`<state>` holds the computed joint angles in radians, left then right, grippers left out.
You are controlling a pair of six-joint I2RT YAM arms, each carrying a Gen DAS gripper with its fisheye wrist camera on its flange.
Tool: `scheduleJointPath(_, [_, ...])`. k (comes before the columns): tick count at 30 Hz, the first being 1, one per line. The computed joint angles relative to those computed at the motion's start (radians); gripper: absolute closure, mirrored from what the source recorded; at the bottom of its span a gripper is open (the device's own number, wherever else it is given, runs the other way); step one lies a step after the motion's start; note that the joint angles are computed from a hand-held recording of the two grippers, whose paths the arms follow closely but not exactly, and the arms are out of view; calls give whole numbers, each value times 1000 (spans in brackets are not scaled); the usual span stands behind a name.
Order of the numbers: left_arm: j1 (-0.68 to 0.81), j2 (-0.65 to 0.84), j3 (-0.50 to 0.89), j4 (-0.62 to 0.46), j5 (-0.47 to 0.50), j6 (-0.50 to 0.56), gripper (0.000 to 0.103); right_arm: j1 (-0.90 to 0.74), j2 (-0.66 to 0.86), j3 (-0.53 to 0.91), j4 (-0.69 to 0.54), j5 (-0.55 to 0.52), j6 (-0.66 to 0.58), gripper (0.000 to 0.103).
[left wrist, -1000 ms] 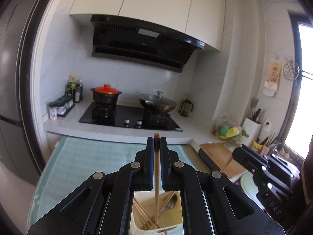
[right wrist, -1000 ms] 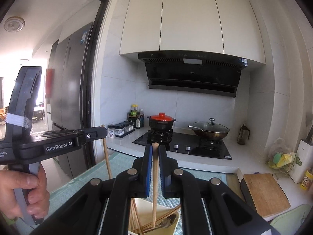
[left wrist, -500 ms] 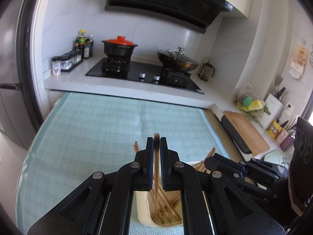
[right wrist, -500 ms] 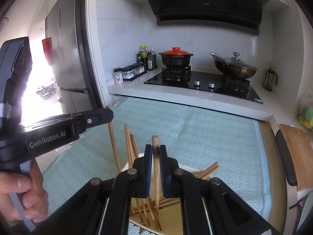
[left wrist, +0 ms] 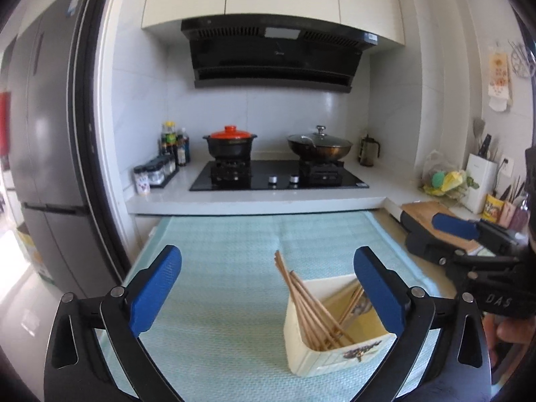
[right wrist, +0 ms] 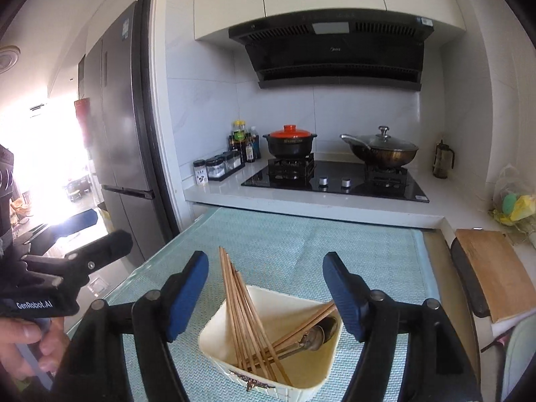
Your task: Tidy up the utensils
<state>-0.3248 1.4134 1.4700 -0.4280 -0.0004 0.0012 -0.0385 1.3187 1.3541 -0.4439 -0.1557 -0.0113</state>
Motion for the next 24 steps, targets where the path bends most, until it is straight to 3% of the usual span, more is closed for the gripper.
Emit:
scheduleJointPath(4, [-72, -129, -117, 21, -97, 35, 0, 52, -230, -171, 65, 111, -12, 17])
scheduleJointPath(9, [-149, -250, -196, -19, -166, 28, 0, 183, -441, -267, 44, 328, -27, 0])
scheduleJointPath(12, [-196, -303, -236, -35, -251, 31, 0, 304, -523, -295, 14, 509, -31, 0])
scheduleJointPath(15, [-201, -334, -245, -91, -250, 10, 0, 376, -568, -309, -43, 599, 1, 0])
scheduleJointPath(19, [-181, -393, -286, -142, -230, -17, 0, 350, -591, -290, -198, 479, 115, 0])
scheduleJointPath(24, [-145, -490, -354, -208, -166, -56, 0, 568, -639, -332, -315, 721, 264, 0])
